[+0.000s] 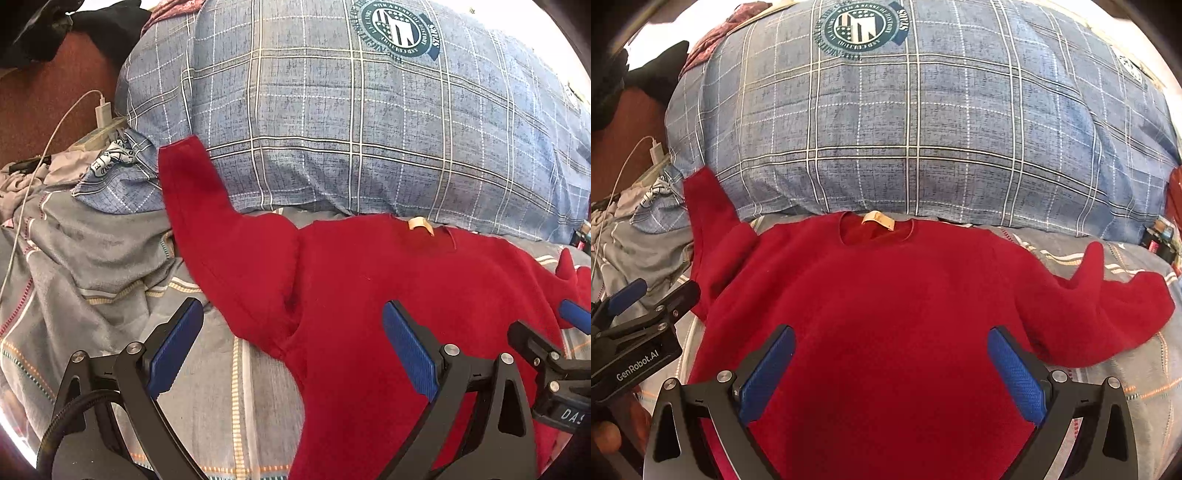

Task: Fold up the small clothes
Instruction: 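Grasp the red sweater's sleeve cuff with the left tool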

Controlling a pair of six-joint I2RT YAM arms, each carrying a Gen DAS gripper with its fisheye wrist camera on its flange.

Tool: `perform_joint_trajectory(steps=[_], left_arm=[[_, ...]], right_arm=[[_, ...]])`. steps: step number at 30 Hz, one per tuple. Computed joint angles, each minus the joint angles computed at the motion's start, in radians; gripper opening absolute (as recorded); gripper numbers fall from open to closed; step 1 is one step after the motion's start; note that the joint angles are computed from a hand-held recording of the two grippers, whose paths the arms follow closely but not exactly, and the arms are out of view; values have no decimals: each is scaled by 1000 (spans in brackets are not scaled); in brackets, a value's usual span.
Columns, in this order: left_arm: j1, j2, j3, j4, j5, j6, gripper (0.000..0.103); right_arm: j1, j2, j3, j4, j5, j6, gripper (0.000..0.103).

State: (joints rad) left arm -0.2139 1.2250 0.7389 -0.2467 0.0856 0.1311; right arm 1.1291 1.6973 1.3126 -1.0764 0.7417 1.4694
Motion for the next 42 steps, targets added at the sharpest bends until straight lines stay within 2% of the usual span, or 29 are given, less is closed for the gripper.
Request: perform_joint_trajectory(steps=[8, 13, 16, 22, 26, 34, 36, 37, 38, 39, 40, 42], left_arm=[[72, 160, 109, 30, 28, 12, 98], [141, 312, 250, 34, 65, 28, 98], [187, 431, 390, 10, 119, 37, 98], [255, 709, 790, -127, 202, 63, 98], [275, 857, 1007, -153, 190, 62, 98], [252, 1094, 1349, -248, 77, 102, 96], [243, 1123, 1376, -251, 57, 124, 85], [237, 1139, 1396, -266, 49, 136, 71], [235, 1156, 1420, -288, 44, 142, 51], [236, 1171, 1445, -316, 50, 138, 40], [240, 1178, 1461, -338, 62, 129, 25], [256, 1146, 1419, -335, 112, 111, 15]], right_arm=[[-35, 2, -53, 117, -26, -75, 103], [-58, 8, -80, 193, -49, -128, 102], [-64, 5, -99, 233, -54, -153, 102], [-83, -12, -155, 329, -91, -194, 102], [-97, -24, -194, 394, -114, -225, 102], [-128, -25, -242, 495, -170, -270, 102], [-130, -27, -249, 506, -173, -275, 102], [-130, -30, -254, 511, -173, -275, 102], [-130, -30, -258, 516, -172, -276, 102], [-131, -30, -262, 520, -172, -277, 102], [-130, -29, -263, 521, -171, -277, 102], [-128, -29, -259, 513, -170, -274, 102]])
